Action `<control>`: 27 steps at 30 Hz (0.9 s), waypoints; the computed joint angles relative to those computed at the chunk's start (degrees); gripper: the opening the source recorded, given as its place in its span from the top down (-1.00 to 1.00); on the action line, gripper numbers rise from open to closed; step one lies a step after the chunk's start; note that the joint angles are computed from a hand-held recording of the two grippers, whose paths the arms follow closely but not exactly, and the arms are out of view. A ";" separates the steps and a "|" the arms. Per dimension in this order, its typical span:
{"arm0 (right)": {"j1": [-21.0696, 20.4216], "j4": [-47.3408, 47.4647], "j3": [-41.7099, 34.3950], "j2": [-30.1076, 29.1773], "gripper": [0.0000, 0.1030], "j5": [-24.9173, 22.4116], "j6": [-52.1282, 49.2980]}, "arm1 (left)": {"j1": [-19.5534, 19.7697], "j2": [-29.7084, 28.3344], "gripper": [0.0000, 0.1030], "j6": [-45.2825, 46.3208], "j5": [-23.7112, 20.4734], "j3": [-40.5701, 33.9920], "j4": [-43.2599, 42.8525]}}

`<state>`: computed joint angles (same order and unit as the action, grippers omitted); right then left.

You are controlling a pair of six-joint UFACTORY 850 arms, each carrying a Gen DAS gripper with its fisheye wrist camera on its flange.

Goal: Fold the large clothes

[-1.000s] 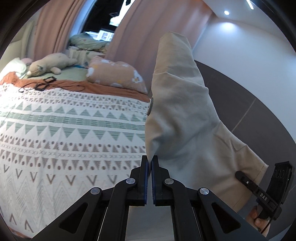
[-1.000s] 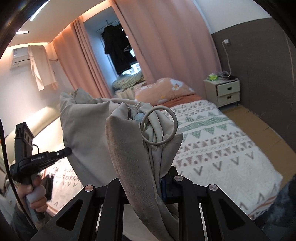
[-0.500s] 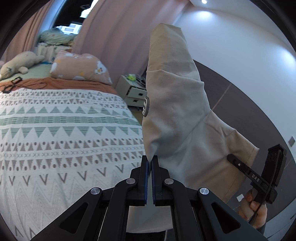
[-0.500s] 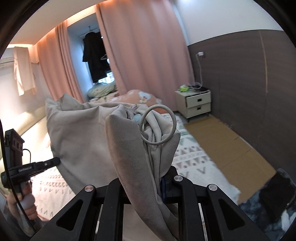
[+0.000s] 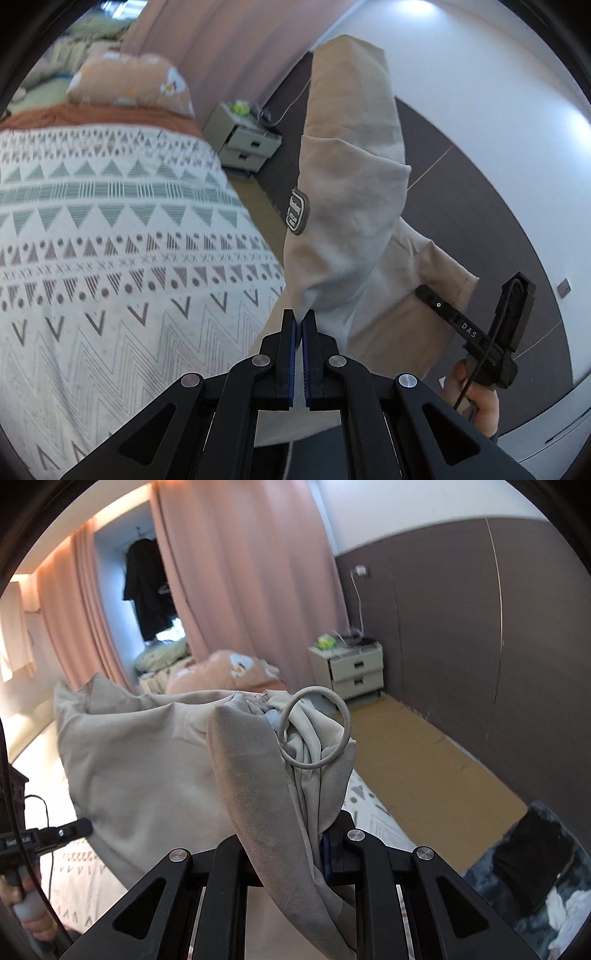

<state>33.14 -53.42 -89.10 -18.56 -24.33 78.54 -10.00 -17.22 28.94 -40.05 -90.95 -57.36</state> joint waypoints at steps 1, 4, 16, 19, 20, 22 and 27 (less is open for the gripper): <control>-0.77 2.53 -0.90 -1.22 0.68 -0.11 -2.02 | -0.15 -1.56 0.96 -1.09 -0.36 -1.30 1.05; -2.72 9.54 -5.70 -6.06 0.68 -1.38 -8.69 | 0.00 -5.82 0.96 0.49 -0.72 -4.87 0.15; -7.58 27.05 -30.64 -27.75 0.68 -10.71 -28.01 | 0.87 -26.98 0.96 -4.50 -4.82 -28.94 10.24; -8.52 28.97 -37.38 -33.12 0.60 -13.91 -28.60 | 0.89 -32.64 0.95 -10.02 -5.49 -35.67 15.90; -8.75 28.36 -39.81 -35.15 0.49 -15.68 -27.40 | 1.03 -34.85 0.90 -12.49 -7.17 -38.41 17.64; -9.04 26.37 -45.23 -39.34 -0.11 -20.42 -24.98 | 1.72 -38.80 0.72 -16.33 -11.73 -42.88 18.55; -10.58 29.16 -36.37 -36.13 -0.17 -18.31 -21.54 | 2.46 -38.41 0.55 -16.62 -11.17 -37.01 19.39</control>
